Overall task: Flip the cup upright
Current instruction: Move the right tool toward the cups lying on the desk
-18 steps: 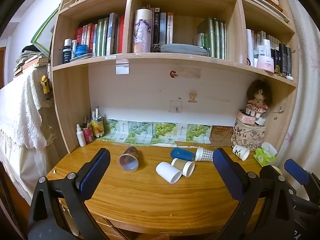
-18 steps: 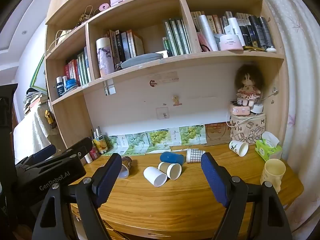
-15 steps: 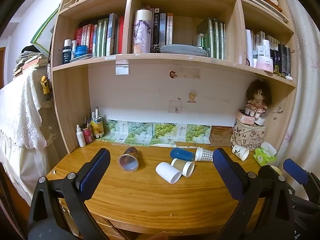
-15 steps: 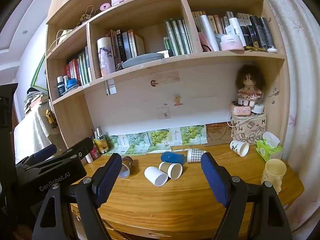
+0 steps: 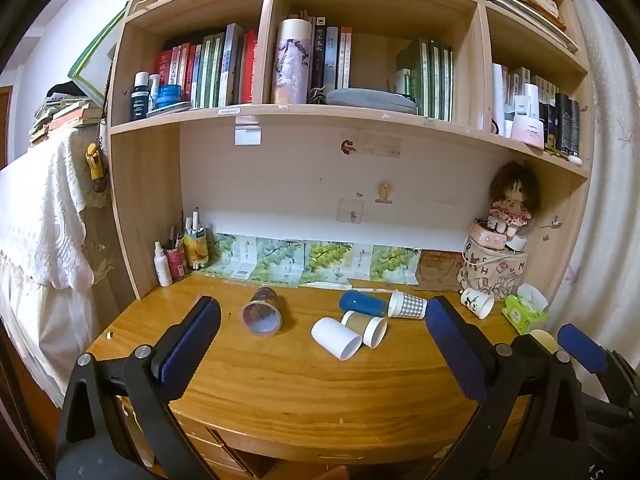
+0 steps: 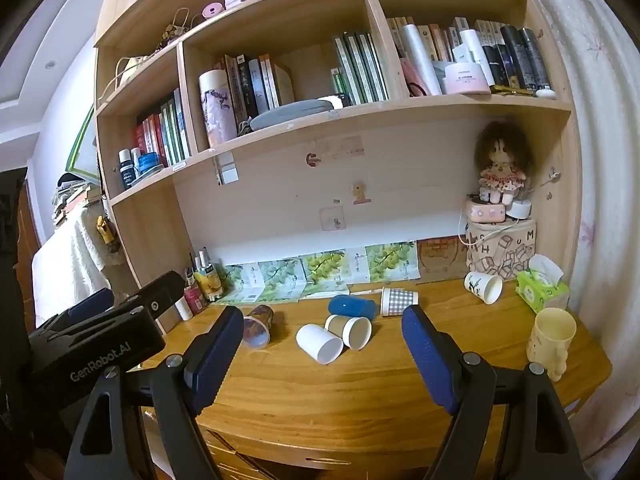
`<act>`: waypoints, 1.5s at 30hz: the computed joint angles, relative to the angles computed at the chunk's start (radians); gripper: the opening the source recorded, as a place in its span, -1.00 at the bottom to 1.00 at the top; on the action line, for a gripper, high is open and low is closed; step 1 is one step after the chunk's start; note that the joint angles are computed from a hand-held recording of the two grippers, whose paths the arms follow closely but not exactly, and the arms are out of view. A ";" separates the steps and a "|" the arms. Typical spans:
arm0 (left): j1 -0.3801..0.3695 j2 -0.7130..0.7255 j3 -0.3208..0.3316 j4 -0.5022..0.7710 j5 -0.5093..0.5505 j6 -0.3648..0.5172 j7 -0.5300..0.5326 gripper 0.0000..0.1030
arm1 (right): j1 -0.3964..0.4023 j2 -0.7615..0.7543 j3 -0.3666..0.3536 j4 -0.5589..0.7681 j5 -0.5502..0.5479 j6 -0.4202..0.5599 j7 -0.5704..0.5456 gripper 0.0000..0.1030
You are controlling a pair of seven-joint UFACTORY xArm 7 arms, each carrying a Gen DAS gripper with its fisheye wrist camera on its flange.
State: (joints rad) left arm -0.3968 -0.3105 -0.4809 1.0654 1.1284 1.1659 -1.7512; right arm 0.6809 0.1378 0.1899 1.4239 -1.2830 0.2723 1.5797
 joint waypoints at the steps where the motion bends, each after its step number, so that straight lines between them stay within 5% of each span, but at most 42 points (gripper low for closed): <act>1: -0.003 -0.003 0.000 -0.004 -0.011 0.003 0.000 0.99 | -0.003 -0.002 0.001 -0.004 0.011 -0.004 -0.009 0.59; 17: -0.022 -0.009 -0.004 -0.001 -0.134 0.050 0.034 0.99 | -0.021 -0.022 0.015 -0.066 0.241 -0.059 -0.195 0.59; 24: -0.014 -0.010 0.020 -0.012 -0.204 0.025 0.072 0.99 | -0.015 0.014 0.007 -0.063 0.430 -0.078 -0.326 0.59; 36: 0.034 0.014 0.102 -0.030 -0.303 -0.134 0.209 0.99 | 0.016 0.127 -0.009 0.042 0.786 0.010 -0.598 0.59; 45: 0.091 0.085 0.198 -0.009 -0.405 -0.328 0.442 0.99 | 0.031 0.266 -0.015 0.218 0.984 0.128 -0.760 0.59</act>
State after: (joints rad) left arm -0.3061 -0.2257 -0.2832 1.0567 0.7236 0.8375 -1.3092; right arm 0.7120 0.4034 0.1751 1.6415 -0.2993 0.4008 0.8200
